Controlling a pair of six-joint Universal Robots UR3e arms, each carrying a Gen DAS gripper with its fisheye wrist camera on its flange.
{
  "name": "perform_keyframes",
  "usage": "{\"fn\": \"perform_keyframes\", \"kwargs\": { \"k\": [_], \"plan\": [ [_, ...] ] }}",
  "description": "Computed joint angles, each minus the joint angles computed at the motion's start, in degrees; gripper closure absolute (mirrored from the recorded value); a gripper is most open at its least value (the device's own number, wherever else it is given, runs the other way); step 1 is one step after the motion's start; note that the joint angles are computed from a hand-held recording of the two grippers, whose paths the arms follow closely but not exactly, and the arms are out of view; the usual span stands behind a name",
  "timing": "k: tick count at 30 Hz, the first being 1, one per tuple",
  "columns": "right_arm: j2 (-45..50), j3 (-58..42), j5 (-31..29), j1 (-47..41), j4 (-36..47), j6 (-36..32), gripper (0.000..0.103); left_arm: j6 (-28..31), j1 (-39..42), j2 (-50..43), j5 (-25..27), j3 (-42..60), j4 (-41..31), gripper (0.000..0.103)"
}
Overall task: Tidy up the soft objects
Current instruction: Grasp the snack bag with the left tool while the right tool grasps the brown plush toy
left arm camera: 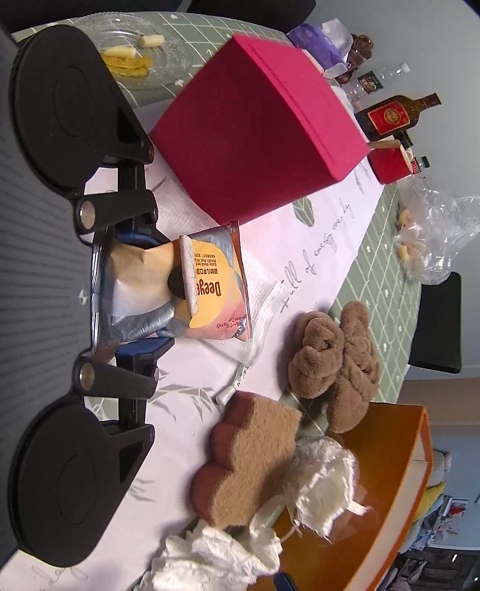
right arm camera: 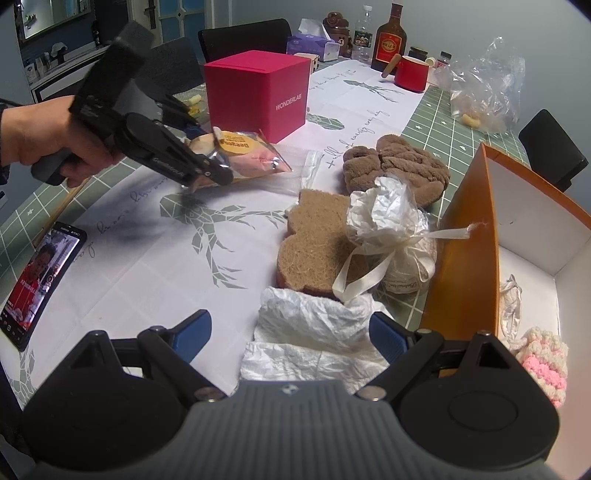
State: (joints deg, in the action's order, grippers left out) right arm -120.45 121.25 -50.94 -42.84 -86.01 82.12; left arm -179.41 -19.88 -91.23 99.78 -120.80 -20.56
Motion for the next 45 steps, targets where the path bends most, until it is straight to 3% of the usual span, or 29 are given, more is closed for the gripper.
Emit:
{"fn": "perform_keyframes", "kwargs": {
  "k": [5, 10, 15, 20, 23, 28, 33, 37, 44, 45],
  "plan": [
    [4.42, -3.80, 0.67, 5.10, -4.16, 4.47, 0.012, -1.58, 0.45, 9.39, -1.19, -4.28, -2.96, 0.049],
    [13.33, -9.17, -0.62, 16.88, -21.19, 17.72, 0.012, -2.53, 2.57, 17.16, -2.52, -8.31, -6.88, 0.049],
    [26.58, -19.18, -6.28, 27.68, -35.48, 32.77, 0.012, -0.98, 5.48, 24.96, -5.28, -11.82, -10.09, 0.049],
    [38.84, -28.91, -15.65, 36.63, -45.61, 42.87, 0.009, 0.25, 8.81, 31.54, -7.90, -14.09, -13.83, 0.049],
    [46.35, -36.77, -20.92, 40.56, -45.79, 46.13, 0.005, 1.27, 11.05, 35.22, -9.66, -15.58, -15.69, 0.049],
    [56.48, -48.49, -27.97, 45.12, -42.14, 46.07, 0.003, 2.92, 14.38, 38.96, -12.60, -17.21, -17.64, 0.049],
    [62.90, -56.68, -29.28, 47.11, -37.57, 44.22, 0.003, 3.38, 16.01, 40.46, -13.93, -17.76, -18.38, 0.049],
    [67.85, -62.58, -31.13, 48.64, -35.43, 47.00, 0.003, 3.23, 16.71, 40.95, -14.49, -17.81, -18.48, 0.049],
    [74.45, -66.26, -39.86, 51.49, -40.98, 51.94, 0.003, 2.94, 16.68, 39.85, -14.64, -17.77, -17.67, 0.049],
    [74.82, -66.75, -38.60, 50.73, -40.84, 52.72, 0.003, 2.94, 16.69, 39.83, -14.77, -17.82, -17.63, 0.049]
  ]
}}
